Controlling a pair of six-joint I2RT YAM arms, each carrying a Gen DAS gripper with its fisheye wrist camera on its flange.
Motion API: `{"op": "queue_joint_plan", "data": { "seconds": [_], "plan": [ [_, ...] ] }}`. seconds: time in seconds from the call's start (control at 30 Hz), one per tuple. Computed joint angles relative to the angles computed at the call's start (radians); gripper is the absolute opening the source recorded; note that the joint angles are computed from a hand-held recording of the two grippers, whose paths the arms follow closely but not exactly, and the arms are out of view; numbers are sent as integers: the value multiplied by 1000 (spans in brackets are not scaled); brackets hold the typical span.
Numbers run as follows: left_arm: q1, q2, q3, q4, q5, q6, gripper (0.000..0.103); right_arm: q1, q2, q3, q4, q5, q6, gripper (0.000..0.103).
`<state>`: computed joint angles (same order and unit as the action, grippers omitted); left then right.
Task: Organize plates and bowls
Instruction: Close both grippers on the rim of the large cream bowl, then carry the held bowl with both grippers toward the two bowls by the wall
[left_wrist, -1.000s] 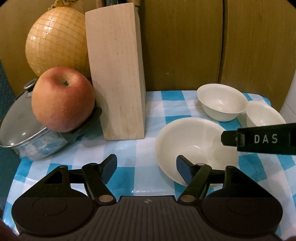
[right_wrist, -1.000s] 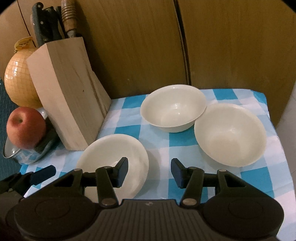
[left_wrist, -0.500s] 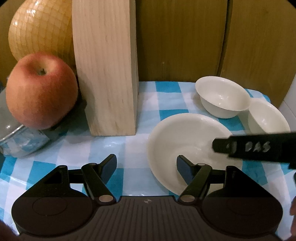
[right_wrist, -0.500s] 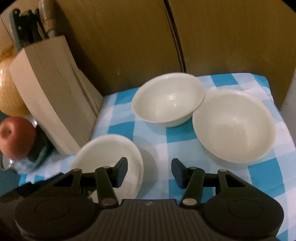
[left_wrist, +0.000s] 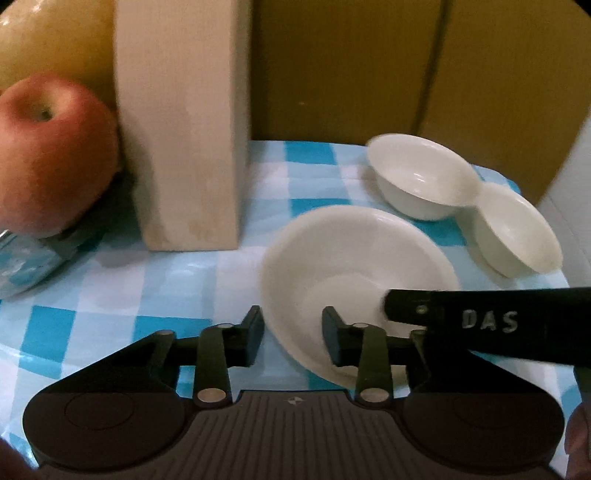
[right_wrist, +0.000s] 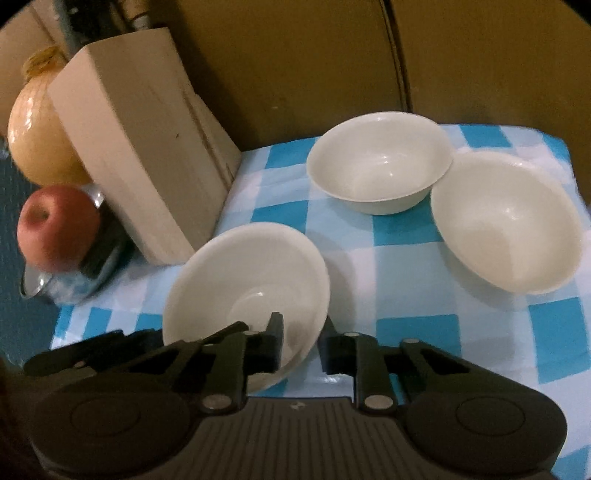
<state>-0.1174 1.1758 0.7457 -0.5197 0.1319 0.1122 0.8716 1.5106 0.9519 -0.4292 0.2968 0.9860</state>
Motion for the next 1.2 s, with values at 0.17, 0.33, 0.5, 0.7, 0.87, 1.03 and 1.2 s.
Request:
{"op": "queue_joint_plan", "data": {
  "seconds": [0.17, 0.33, 0.5, 0.7, 0.87, 1.03, 1.2],
  "plan": [
    [-30, -66, -16, -40, -3, 34, 43, 34, -70, -39, -42, 9, 42, 14],
    [-56, -140, -24, -107, 24, 61, 43, 104, -172, -72, -141, 53, 113, 14],
    [-123, -214, -22, -179, 38, 48, 44, 185, -268, -92, -258, 112, 219, 14],
    [-210, -311, -34, -272, 54, 22, 49, 335, -363, -121, -394, 172, 413, 14],
    [-313, -371, -49, -331, 28, -11, 51, 452, -411, -146, -482, 214, 557, 14],
    [-397, -413, -55, -367, -18, -38, 52, 483, -439, -156, -534, 222, 609, 16],
    [-401, -419, -50, -378, -41, -54, 55, 508, -473, -170, -574, 240, 655, 18]
  ]
}}
